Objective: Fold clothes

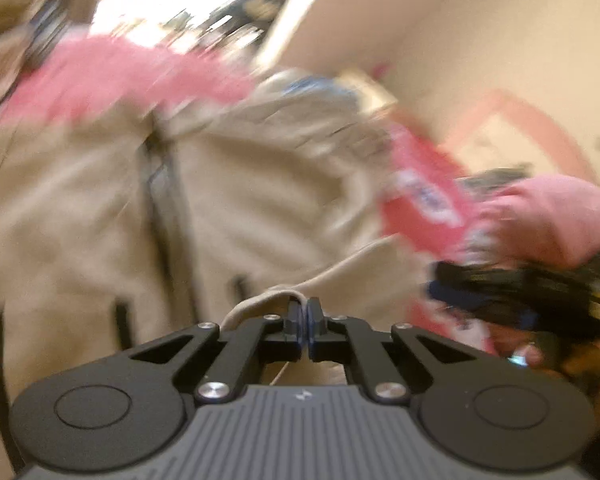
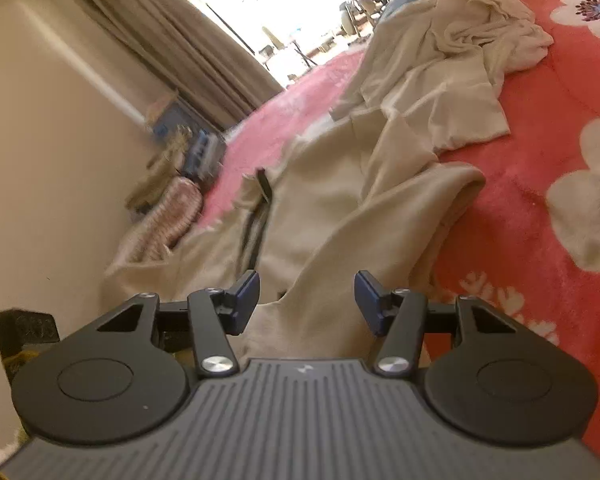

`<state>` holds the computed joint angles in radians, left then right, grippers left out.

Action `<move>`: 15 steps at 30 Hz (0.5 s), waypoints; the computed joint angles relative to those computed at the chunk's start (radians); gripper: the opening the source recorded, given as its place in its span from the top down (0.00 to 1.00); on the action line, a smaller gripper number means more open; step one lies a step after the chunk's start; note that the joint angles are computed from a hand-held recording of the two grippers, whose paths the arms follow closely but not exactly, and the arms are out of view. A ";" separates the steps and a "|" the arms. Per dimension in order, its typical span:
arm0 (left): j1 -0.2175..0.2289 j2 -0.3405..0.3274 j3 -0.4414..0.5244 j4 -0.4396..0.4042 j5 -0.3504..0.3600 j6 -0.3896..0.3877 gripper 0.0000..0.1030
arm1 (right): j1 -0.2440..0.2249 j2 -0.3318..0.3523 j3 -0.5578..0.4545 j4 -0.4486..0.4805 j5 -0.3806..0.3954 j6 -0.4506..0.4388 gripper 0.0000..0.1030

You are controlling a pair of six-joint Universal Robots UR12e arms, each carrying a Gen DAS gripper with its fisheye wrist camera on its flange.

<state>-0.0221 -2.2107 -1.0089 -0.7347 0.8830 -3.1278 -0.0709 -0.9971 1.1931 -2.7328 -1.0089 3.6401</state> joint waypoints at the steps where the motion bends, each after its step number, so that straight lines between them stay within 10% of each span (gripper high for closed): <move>1: 0.003 0.007 -0.010 0.007 -0.051 0.050 0.97 | -0.006 -0.002 0.004 -0.020 0.032 0.013 0.49; 5: 0.006 0.032 -0.041 -0.042 -0.214 0.268 0.97 | -0.028 -0.013 0.019 -0.017 0.169 0.080 0.47; 9: -0.013 0.065 -0.075 -0.242 -0.213 0.483 0.97 | -0.032 -0.039 0.036 0.128 0.199 0.048 0.47; 15: -0.039 0.078 -0.101 -0.361 -0.220 0.612 0.97 | -0.012 -0.065 0.028 0.278 0.146 -0.111 0.45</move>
<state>-0.0613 -2.1323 -1.1102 -1.0953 0.6626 -2.5159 -0.0830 -1.0618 1.2211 -2.4547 -0.8629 3.5286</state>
